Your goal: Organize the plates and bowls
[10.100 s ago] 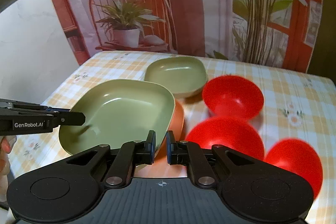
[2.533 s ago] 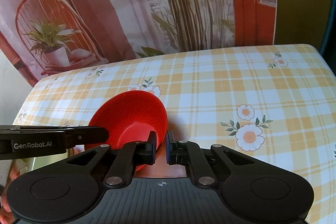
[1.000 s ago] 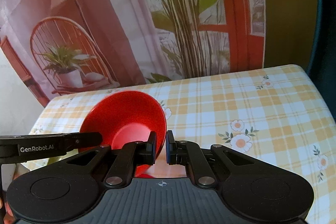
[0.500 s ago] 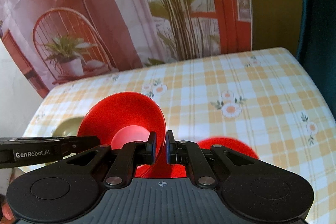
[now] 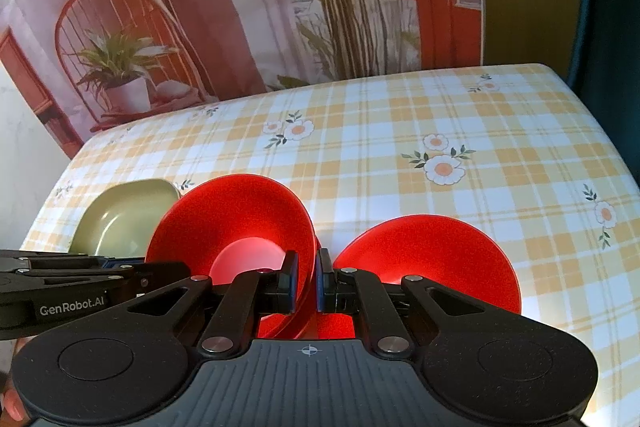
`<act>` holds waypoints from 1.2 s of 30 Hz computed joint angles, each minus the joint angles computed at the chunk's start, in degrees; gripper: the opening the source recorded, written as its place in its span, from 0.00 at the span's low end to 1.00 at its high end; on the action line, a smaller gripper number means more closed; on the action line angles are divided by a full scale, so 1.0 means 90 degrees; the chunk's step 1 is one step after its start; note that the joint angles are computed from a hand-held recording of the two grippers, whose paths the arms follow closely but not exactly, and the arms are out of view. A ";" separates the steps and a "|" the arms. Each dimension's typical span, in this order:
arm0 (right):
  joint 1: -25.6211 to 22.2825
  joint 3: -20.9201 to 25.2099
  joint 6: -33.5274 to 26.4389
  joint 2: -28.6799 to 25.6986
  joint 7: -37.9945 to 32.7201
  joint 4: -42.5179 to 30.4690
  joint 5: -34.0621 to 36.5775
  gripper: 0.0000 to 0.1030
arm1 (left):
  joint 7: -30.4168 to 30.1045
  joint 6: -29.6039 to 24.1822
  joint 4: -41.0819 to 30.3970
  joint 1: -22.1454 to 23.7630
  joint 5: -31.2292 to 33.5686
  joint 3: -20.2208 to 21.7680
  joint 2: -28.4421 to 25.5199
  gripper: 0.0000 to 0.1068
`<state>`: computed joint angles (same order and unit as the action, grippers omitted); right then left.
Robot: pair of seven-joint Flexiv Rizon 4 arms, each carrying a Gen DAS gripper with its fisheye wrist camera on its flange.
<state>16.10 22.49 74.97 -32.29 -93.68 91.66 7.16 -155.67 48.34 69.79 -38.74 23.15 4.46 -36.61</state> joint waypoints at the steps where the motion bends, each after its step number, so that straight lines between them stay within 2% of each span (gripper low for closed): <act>1: 0.0008 -0.0010 0.0009 0.0000 -0.0006 0.0004 -0.0008 0.08 | 0.0003 -0.0010 -0.0010 -0.0009 0.0015 0.0007 -0.0003 0.11; 24: 0.0119 -0.0185 0.0414 0.0031 0.0078 0.0321 -0.0576 0.08 | 0.0169 -0.0327 -0.0197 -0.0071 0.0153 -0.0012 -0.0027 0.12; 29: 0.0190 -0.0278 0.0507 0.0060 0.0140 0.0406 -0.0737 0.08 | 0.0157 -0.0419 -0.0222 -0.0100 0.0200 0.0009 -0.0014 0.29; 33: 0.0152 -0.0236 0.0516 0.0056 0.0174 0.0417 -0.0784 0.08 | 0.0175 -0.0411 -0.0206 -0.0081 0.0201 -0.0010 0.0006 0.29; 36: 0.0088 -0.0165 0.0544 0.0057 0.0153 0.0427 -0.0766 0.09 | 0.0118 -0.0475 -0.0255 -0.0112 0.0250 0.0017 0.0007 0.33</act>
<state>16.89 21.00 79.87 -31.78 -92.30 95.50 0.26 -154.61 44.06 67.50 -39.74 25.41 4.62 -36.55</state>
